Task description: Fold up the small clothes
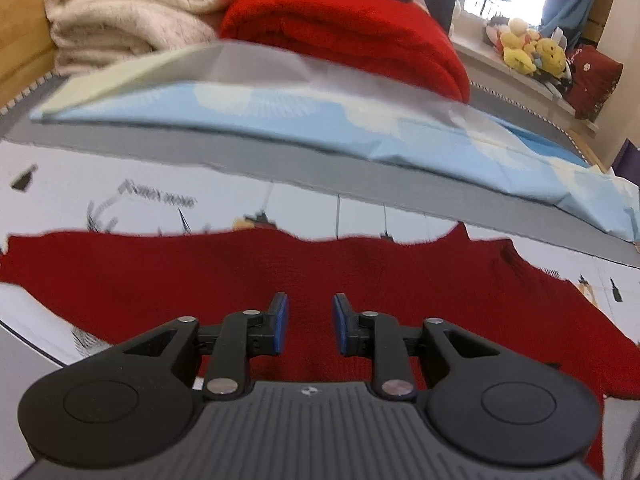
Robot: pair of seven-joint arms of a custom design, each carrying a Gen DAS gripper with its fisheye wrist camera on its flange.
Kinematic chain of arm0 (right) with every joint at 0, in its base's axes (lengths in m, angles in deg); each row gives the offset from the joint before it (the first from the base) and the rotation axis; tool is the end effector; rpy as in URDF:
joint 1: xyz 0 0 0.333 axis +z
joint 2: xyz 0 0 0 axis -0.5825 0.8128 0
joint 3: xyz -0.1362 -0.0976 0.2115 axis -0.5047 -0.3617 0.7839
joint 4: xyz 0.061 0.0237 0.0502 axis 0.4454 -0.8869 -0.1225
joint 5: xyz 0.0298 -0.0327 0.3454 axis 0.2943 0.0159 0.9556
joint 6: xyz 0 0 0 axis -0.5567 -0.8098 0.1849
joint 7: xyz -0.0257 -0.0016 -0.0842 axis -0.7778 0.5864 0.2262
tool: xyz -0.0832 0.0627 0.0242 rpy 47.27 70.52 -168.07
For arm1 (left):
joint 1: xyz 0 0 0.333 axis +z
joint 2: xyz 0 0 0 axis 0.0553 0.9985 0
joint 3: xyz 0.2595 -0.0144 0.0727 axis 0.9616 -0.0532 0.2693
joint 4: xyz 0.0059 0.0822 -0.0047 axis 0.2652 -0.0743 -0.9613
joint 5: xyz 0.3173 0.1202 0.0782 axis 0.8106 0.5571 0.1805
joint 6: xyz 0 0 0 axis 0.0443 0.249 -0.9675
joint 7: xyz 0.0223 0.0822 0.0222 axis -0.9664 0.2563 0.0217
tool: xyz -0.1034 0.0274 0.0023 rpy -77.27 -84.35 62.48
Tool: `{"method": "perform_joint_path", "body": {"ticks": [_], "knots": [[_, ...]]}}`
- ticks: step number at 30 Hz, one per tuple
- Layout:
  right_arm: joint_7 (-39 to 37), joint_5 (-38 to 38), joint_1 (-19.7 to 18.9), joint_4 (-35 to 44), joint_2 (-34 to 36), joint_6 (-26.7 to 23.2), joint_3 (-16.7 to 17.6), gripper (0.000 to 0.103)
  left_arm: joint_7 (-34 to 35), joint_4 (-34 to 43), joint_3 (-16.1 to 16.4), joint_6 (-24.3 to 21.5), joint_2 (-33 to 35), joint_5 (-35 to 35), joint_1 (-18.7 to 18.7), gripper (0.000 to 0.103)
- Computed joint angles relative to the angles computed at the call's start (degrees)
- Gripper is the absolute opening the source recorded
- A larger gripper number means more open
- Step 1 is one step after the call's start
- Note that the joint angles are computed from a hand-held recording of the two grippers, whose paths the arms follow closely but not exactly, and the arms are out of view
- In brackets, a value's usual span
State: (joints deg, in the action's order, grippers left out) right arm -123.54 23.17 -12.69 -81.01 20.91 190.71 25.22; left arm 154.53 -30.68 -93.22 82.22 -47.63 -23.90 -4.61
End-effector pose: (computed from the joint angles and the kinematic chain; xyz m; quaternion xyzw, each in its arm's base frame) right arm 0.3540 0.1963 0.4267 0.0840 0.9194 -0.3429 0.1734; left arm 0.6571 -0.1483 0.5649 -0.6269 0.7055 -0.2880 0.1620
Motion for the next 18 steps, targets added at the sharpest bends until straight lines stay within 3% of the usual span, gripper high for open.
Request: {"method": "perform_joint_path", "body": {"ticks": [2,6,9,12,13,15,18], "knots": [[-1.2,1.8,0.2,2.2,2.0,-1.2,0.0,0.021,0.0,1.6,-0.5,-2.3,1.3,-1.6,0.6,0.03],[-7.1,-2.7,1.8,10.3,7.4,-4.1,1.0,0.034,-1.5,7.3,-1.2,-8.7,5.5,-5.7,2.4,0.03],[-10.7,-4.1,3.1,11.2,8.2,9.6,-0.6,0.034,-4.1,12.3,-1.7,-14.4,9.4,-8.8,4.0,0.03],[-13.3,-2.8,2.8,11.0,10.7,29.0,-2.7,0.04,-6.7,15.3,-2.2,-18.9,12.3,-11.0,5.2,0.03],[-14.5,-2.3,2.7,12.0,12.4,33.0,-2.9,0.04,-7.3,16.1,-2.2,-19.9,13.1,-11.2,5.4,0.03],[-16.7,-2.3,2.9,15.0,15.3,34.3,-2.8,0.041,-8.1,17.0,-2.5,-20.9,14.4,-12.0,5.9,0.033],[-23.7,-4.2,2.7,17.7,18.7,39.5,-4.1,0.053,-7.6,17.9,-2.5,-20.6,16.0,-11.9,6.0,0.034]]}}
